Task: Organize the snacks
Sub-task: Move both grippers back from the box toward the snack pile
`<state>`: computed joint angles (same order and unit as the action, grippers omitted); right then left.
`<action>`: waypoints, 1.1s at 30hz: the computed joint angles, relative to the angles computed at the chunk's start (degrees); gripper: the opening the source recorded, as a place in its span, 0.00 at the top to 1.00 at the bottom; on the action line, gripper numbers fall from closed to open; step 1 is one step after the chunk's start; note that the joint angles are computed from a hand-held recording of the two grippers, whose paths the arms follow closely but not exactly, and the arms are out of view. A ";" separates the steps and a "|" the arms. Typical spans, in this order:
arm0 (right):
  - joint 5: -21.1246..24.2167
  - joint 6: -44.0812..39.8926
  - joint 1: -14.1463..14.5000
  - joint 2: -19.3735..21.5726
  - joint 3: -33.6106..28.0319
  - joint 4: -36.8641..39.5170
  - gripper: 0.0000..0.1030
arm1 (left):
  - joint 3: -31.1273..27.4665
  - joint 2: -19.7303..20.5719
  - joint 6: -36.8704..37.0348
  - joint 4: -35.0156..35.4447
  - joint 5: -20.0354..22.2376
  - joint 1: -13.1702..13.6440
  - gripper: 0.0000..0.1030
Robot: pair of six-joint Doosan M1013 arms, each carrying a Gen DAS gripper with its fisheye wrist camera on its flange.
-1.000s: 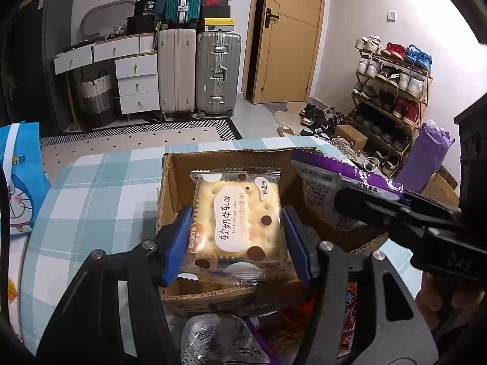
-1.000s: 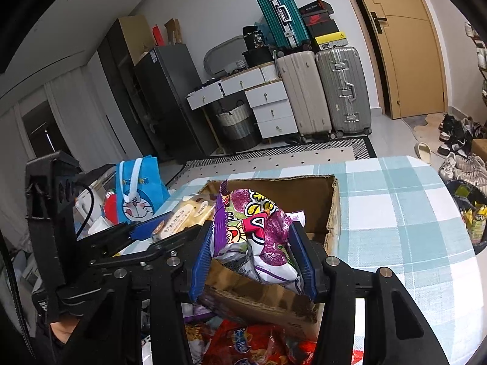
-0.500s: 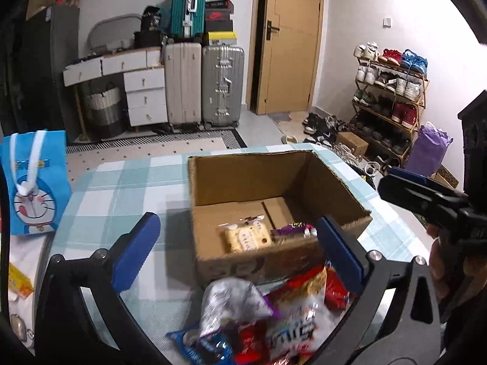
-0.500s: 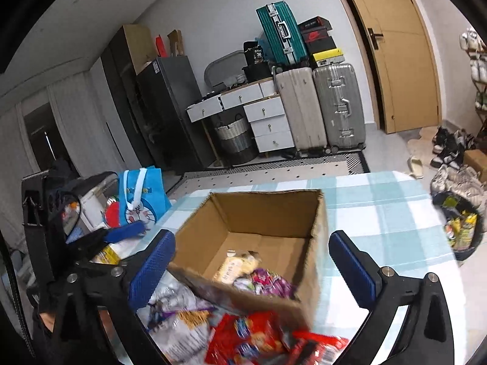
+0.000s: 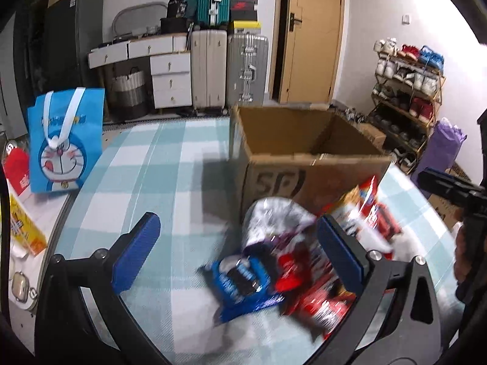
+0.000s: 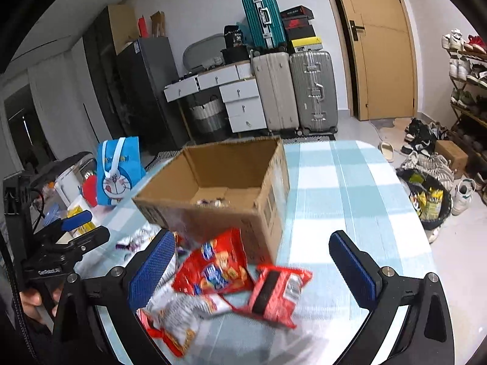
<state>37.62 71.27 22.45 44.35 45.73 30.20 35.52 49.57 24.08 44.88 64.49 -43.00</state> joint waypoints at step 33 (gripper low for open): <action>16.62 13.50 1.04 7.64 -11.06 -16.80 0.00 | -5.02 4.61 5.01 -11.31 7.96 2.21 0.00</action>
<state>54.24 84.77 23.50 51.99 34.67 13.40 30.50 54.18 29.09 33.58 72.45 -40.79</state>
